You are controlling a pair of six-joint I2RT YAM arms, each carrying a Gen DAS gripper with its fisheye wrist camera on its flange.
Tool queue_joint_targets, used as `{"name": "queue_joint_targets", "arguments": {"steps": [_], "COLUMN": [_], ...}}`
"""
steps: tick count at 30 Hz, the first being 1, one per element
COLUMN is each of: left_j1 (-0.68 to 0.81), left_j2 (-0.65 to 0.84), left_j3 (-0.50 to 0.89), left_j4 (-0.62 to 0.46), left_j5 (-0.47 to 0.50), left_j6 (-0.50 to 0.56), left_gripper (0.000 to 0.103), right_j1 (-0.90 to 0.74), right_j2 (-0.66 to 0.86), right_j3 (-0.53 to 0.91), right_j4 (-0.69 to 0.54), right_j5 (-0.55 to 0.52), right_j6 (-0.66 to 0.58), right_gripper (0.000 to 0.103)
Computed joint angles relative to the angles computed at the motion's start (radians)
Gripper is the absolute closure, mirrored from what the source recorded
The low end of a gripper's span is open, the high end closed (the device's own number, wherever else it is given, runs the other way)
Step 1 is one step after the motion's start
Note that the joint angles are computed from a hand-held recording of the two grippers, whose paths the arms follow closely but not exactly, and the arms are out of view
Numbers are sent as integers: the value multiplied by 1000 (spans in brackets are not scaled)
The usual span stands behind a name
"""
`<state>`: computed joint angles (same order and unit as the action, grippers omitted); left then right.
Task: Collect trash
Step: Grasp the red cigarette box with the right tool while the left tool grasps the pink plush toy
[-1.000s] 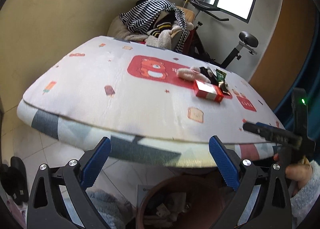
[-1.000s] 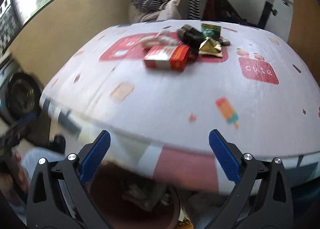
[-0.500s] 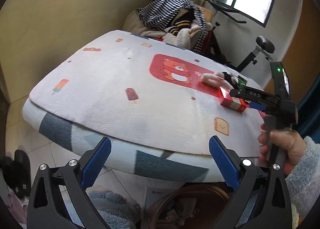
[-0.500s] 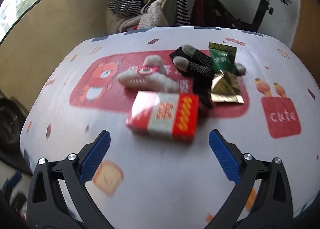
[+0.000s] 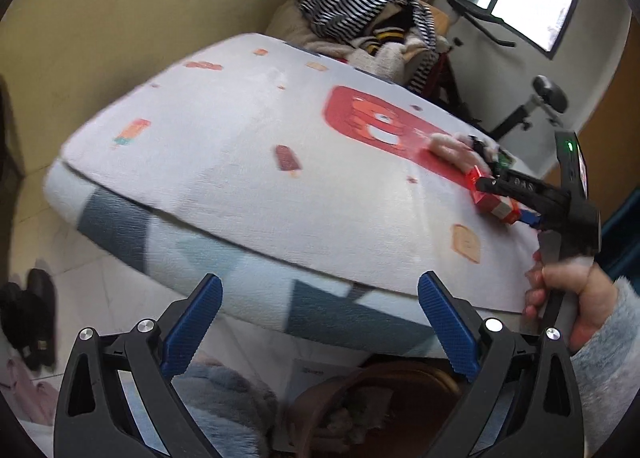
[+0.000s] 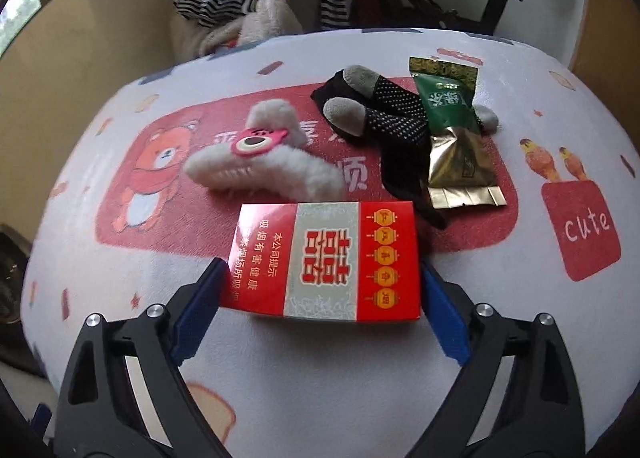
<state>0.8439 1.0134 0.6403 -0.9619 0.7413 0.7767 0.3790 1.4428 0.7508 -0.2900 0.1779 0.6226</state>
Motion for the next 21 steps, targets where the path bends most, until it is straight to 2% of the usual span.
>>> {"name": "queue_joint_targets", "arguments": {"steps": [1,2,4,8,10,11,14,16,18,21], "left_j1": [-9,-20,-98,-321,-472,-544,-730,-837,-948,-1042], "left_j2": [18,18,13,-17,21,56,170,230,349,541], "left_j3": [11,15,21,28,61,85,169,221,326,515], "left_j4": [-24,-32,-16,104,187,223,341,411,459,446], "left_j5": [18,21,11,-20,-42,-57,-104,-159,-215,-278], "left_j6": [10,7,-52,-246,-389,-459,-637,-701,-739,-819], "left_gripper": [7,7,7,7,7,7,7,7,11,19], "right_j1": [-5,-8,-16,-81,-117,-109,-141,-186,-315,-480], "right_j2": [-74,-122,-206,-432,-557,-569,-728,-805,-877,-914], "right_j3": [-39,-80,-144,-265,-313,-324,-361,-376,-381,-376], "right_j4": [-25,4,16,-44,-102,-102,-211,-267,-323,-362], "right_j5": [-4,-15,-18,-14,-1,13,27,6,-88,-201], "right_j6": [-19,-39,-64,-108,-130,-122,-135,-144,-218,-321], "right_gripper": [13,13,13,13,13,13,13,13,13,13]}}
